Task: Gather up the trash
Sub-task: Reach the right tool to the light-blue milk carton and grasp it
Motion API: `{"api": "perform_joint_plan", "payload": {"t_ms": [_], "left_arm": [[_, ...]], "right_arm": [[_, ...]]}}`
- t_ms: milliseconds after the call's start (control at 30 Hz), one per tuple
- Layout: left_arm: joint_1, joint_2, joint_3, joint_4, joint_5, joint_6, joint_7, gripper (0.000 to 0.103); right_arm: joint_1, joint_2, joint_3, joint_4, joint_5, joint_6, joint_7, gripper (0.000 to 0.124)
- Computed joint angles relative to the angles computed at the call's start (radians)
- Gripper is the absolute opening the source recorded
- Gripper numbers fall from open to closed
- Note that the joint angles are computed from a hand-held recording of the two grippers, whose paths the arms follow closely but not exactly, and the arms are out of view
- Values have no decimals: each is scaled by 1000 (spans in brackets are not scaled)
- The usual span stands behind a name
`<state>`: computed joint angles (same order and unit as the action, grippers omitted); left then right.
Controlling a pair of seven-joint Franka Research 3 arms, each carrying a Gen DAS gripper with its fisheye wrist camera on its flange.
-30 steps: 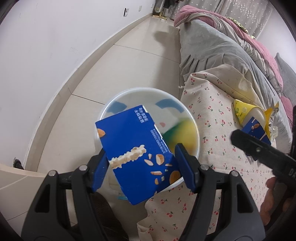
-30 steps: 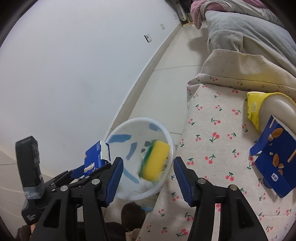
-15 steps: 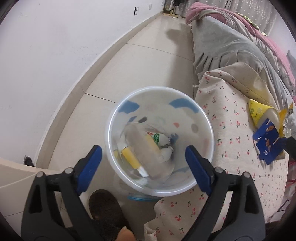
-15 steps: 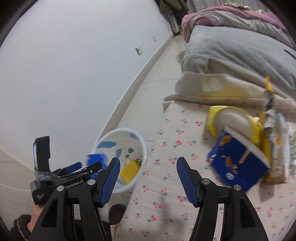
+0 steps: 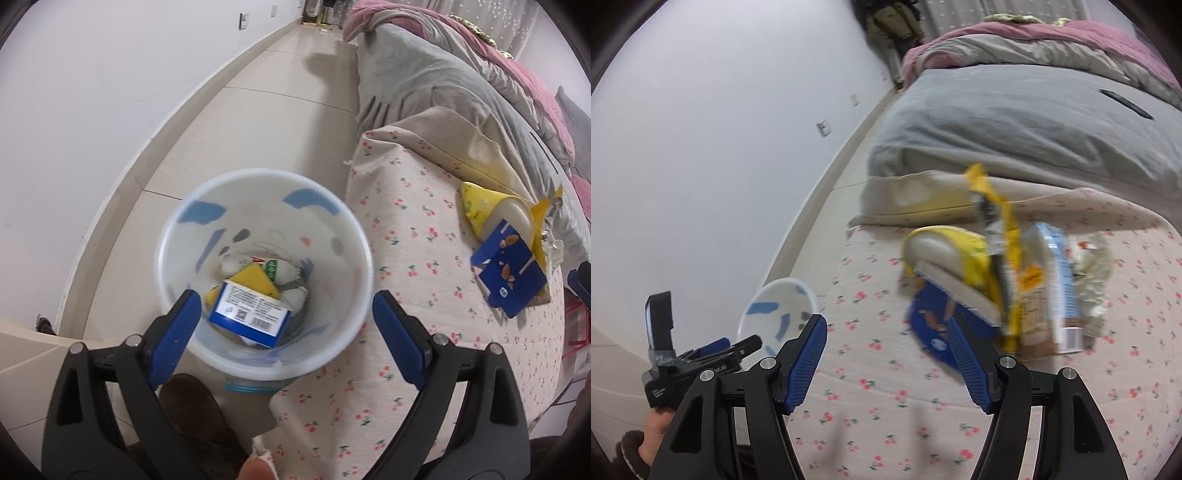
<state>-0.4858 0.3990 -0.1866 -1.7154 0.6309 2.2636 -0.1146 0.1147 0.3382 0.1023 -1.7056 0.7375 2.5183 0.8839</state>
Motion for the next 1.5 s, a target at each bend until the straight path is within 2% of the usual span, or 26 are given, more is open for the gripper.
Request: {"api": "perform_joint_plan", "payload": {"t_ms": [333,633,833,1100,1200,1500], "left_arm": [[-32,103,4,171,-14,-28,107,98],[-57,188,18,297,-64,-40,196,99],[-69,233,27,362,-94,-48,240,99],[-76,276,32,421,-130,-29,284,99],[-80,290,34,438,-142,-21,296,99],[-90,330,40,500,-168,-20,336,99]], "right_arm": [[-47,17,-45,48,-41,2,101,71],[-62,106,-77,145,-178,-64,253,72],[-78,161,-70,211,-219,-102,309,72],[-93,214,-48,284,-210,-137,326,71],[-89,240,-50,315,-220,-144,349,69],[-81,321,-52,414,-265,-177,418,51]]}}
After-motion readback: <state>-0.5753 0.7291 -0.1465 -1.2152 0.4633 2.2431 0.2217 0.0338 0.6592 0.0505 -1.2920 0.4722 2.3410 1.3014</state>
